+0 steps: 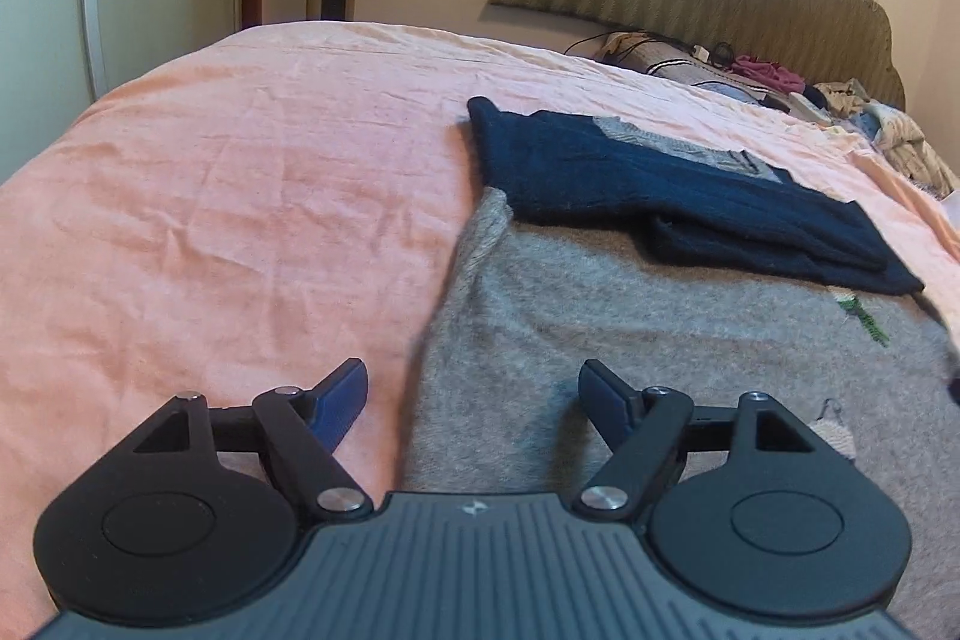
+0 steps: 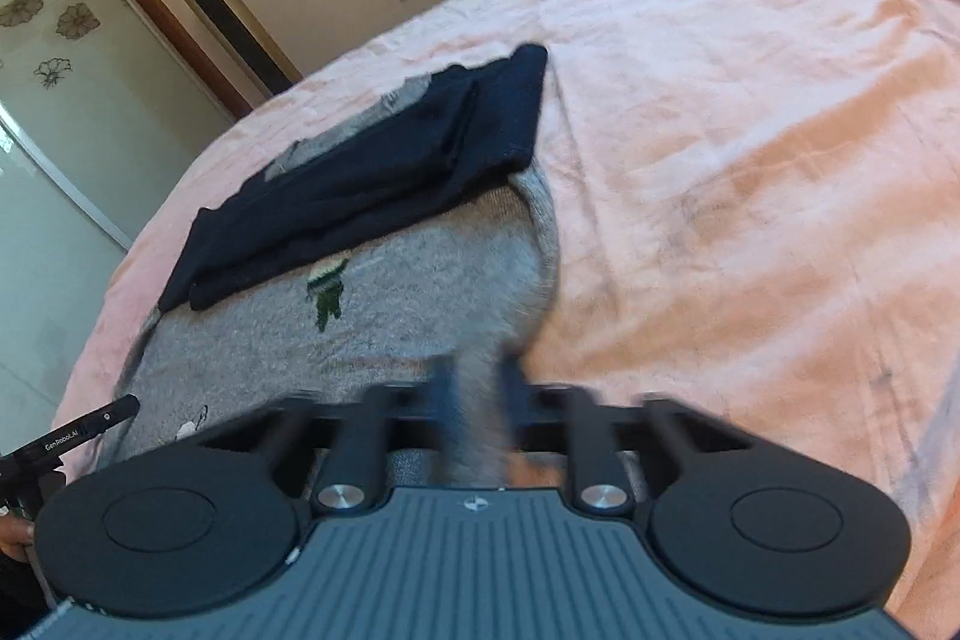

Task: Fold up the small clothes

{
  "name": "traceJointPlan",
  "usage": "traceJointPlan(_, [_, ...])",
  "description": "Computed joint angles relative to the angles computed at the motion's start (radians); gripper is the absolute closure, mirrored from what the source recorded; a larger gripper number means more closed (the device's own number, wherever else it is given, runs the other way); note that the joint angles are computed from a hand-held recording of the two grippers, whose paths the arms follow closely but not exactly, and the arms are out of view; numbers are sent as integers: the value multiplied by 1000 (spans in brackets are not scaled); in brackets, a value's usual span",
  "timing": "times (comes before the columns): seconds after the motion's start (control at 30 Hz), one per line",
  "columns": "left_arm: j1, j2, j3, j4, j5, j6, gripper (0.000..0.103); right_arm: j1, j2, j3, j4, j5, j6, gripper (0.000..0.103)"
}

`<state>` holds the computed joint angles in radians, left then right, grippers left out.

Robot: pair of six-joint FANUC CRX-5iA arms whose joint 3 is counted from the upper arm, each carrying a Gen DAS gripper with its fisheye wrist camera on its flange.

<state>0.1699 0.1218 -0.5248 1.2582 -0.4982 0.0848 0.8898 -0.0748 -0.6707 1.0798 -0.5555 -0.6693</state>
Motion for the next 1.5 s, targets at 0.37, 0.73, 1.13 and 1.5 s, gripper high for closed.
traceJointPlan(0.37, [-22,-27,-42,24,41,-104,17,23,-66,-63,29,-22,-123,78])
traceJointPlan(0.73, [-12,-54,-54,-26,42,-46,98,52,-58,-32,-55,12,-4,93])
traceJointPlan(1.13, [129,-38,16,-190,-178,122,91,110,-139,-113,16,-45,-160,75])
traceJointPlan(1.5, [131,-87,-56,-123,-189,98,99,171,-132,-86,-41,-85,-87,93])
